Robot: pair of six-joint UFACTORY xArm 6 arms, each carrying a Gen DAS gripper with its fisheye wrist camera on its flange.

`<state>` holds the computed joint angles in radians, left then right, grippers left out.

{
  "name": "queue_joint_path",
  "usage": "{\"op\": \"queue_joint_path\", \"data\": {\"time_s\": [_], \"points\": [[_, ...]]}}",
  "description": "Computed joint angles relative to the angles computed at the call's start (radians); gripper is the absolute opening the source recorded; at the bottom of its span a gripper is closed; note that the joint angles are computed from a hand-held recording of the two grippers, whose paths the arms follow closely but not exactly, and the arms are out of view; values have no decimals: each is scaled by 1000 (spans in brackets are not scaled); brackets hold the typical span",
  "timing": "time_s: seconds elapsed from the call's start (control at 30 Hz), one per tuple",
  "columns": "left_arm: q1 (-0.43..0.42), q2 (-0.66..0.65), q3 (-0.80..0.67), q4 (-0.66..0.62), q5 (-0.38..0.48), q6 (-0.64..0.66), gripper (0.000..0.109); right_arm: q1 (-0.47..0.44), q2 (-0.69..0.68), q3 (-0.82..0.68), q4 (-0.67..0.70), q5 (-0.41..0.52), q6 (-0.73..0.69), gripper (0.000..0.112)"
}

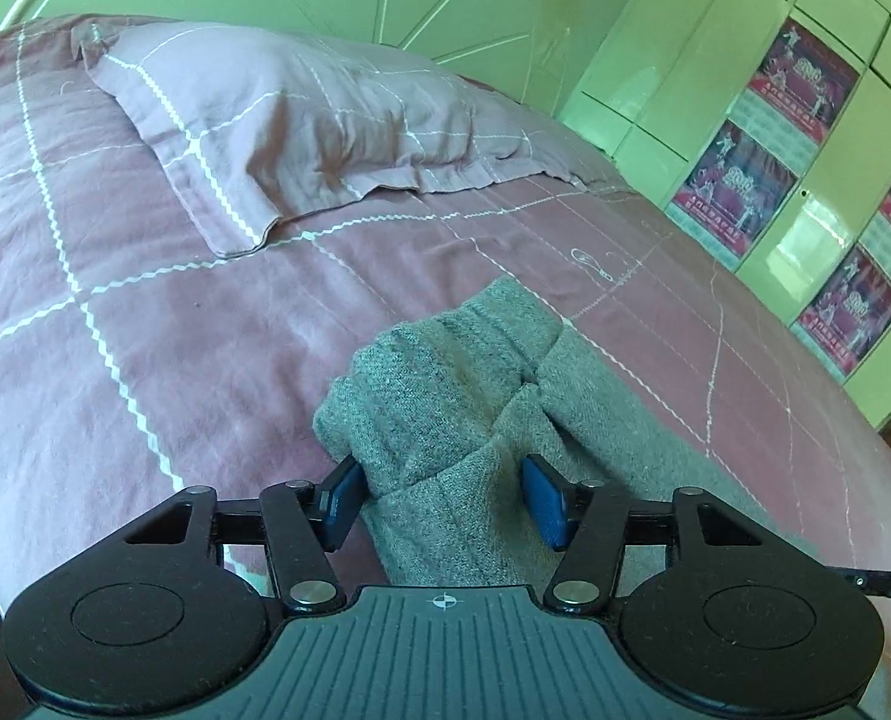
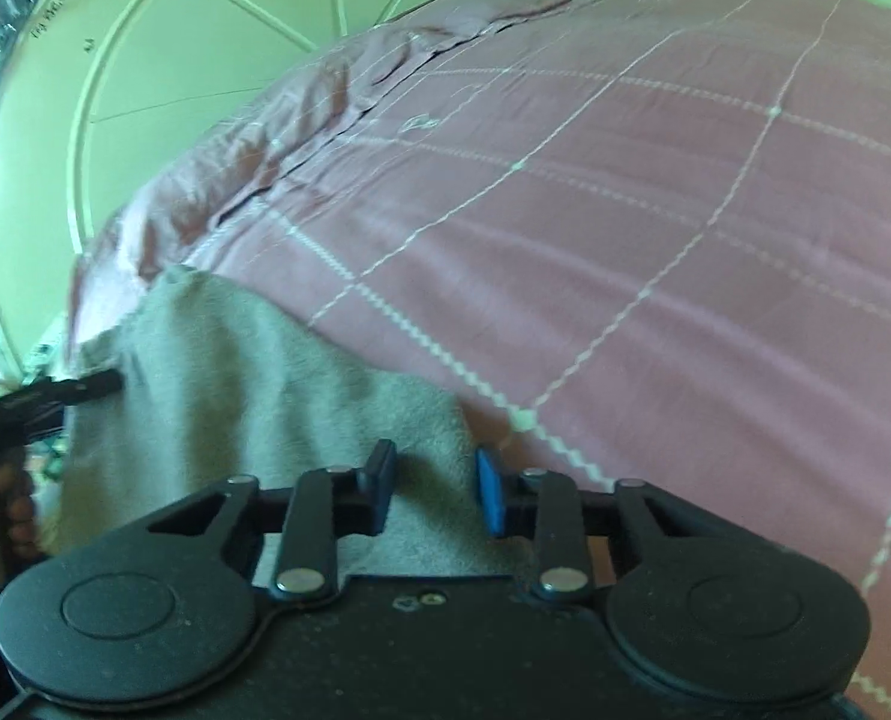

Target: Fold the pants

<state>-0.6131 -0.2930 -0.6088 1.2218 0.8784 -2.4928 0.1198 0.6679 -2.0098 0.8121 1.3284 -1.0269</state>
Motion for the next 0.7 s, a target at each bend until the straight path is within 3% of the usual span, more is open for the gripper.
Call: {"op": "queue_joint_path", "data": {"time_s": [0.07,0.13,0.27,0.4,0.47,0.53,0.63,0.7], "points": [[-1,0,-4,4,7,12,51,-29,55,-92,55,134,26,18],[-2,5,-9,9,15,11,50,-31,92,-147,54,192,59,18],[-12,17,-19,11,37,-16,51,0,38,-35,55,83,74,18],[-12,8,-9,16,32,-17,42,31,-91,170,61,-77,-11,2],[-70,2,-19,53,121,-31,34,38,-155,250,83,-162,-66,0],[-105,18,-50,47,184,30,33,37,-195,292,121,-208,-102,0],[-2,-3,9,1,18,-33,34,54,-150,288,41,-295,-67,0],[1,3,5,5,14,-21,34,26,-71,212,82,-240,53,0]]}}
